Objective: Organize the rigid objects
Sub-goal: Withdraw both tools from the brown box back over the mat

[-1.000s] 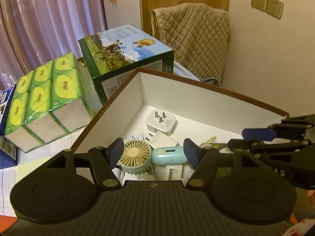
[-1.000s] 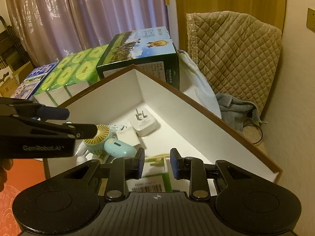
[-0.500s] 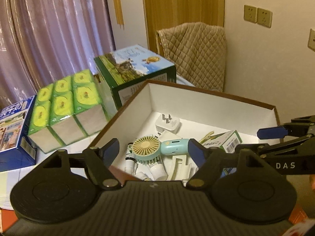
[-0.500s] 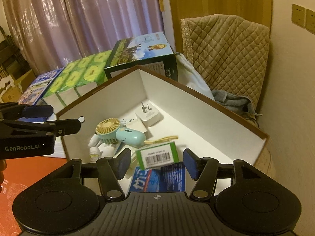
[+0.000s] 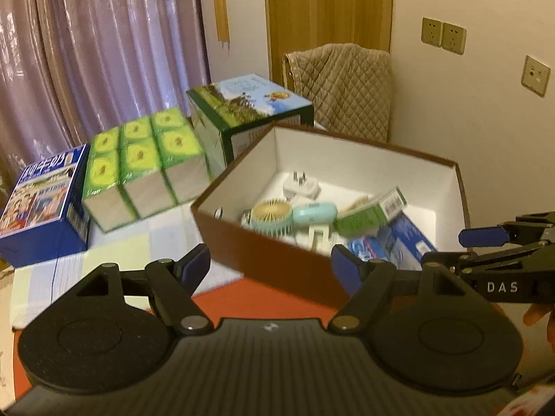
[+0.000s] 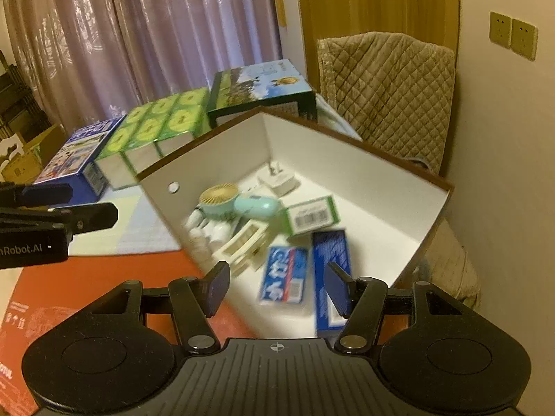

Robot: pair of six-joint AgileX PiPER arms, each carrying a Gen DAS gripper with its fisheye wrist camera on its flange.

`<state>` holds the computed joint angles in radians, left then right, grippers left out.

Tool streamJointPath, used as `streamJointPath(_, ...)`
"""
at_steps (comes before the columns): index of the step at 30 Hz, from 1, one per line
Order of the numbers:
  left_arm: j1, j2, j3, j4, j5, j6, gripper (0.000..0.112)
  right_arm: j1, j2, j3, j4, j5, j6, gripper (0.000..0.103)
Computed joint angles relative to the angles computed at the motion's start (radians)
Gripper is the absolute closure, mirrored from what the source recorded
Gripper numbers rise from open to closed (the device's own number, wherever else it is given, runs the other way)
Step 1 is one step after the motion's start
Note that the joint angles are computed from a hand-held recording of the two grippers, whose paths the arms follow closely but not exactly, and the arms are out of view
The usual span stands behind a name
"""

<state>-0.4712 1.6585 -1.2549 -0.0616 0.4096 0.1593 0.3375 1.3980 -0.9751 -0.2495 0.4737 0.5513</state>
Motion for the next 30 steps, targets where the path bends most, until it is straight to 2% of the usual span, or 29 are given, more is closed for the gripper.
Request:
streamJointPath(7, 0.085, -0.174, 0.186, -0.187, 0.02, 0.227, 0.038, 0.217, -0.076, 0.047, -0.234, 0.108, 0.358, 0.046)
streamJointPath(10, 0.13, -0.25, 0.255, -0.253, 0.042, 0.313, 0.038, 0.329, -0.096, 0.049, -0.319, 0.183, 0.534, 0.046)
streamJointPath(15, 0.217, -0.376, 0.353, -0.333, 0.091, 0.424, 0.038, 0.512, -0.108, 0.039, -0.41, 0.305, 0.736, 0.046)
streamJointPath(21, 0.379, -0.501, 0.451, -0.485, 0.192, 0.631, 0.038, 0.716, -0.088, 0.022, -0.48, 0.435, 0.917, 0.046)
streamJointPath(30, 0.601, -0.61, 0.542, -0.59, 0.347, 0.849, 0.038, 0.925, -0.044, -0.017, -0.515, 0.574, 1.096, 0.046)
